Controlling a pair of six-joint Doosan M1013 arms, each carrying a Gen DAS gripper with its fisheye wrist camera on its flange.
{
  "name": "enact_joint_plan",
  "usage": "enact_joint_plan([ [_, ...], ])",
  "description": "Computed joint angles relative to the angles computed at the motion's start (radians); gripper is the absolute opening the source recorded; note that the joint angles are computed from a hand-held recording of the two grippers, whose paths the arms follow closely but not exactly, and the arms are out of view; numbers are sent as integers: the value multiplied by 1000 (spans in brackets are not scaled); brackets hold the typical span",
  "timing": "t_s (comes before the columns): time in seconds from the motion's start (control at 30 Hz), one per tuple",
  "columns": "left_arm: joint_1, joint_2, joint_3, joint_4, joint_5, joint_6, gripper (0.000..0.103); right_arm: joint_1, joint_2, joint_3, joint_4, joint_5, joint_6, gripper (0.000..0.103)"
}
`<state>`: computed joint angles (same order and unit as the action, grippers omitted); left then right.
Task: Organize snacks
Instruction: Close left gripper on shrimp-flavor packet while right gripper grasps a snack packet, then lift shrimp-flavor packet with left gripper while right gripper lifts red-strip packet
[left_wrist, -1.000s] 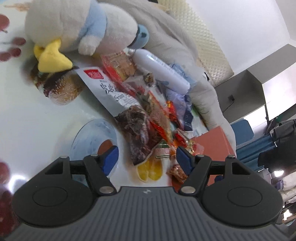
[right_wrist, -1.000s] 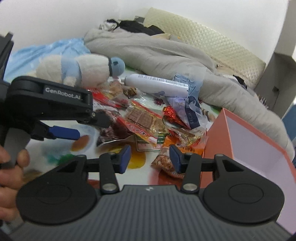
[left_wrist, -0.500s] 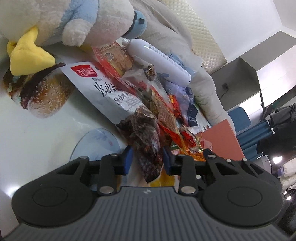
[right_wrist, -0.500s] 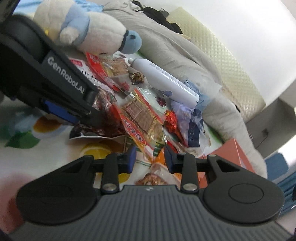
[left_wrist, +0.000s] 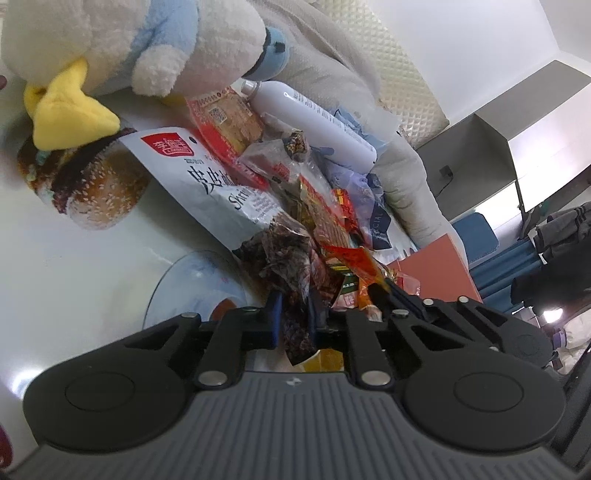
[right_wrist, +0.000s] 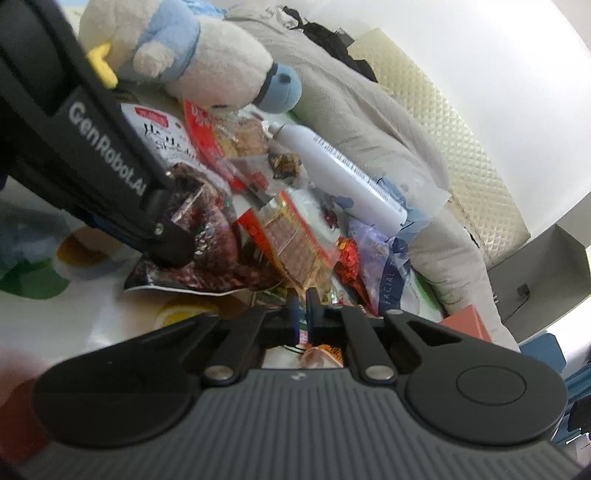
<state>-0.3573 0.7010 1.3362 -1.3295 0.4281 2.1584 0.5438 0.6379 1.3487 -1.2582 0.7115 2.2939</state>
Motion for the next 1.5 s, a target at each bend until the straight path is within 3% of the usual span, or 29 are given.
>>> enact_joint_plan([
  [0.4,-9,-80,106,16,-19,-52,11,30,-79,89,55,12,70,4],
  [0.7,-16,-194,249,40,-21,-44,11,62,-170,204,100,-31,125,4],
  [1.03,-20,-306,346,191,22,-120,10,101,-282,337,138,-60,217,4],
  [1.23,-19,-351,383,273,79,-171,10,122,-335,404,182,-63,192,4],
  [1.33,-22,-372,401,335,82,-220,10,129,-359,429,220,-52,179,4],
  [1.5,-22,-396,413,522,73,-416,12,138,-392,448,312,-39,153,7],
])
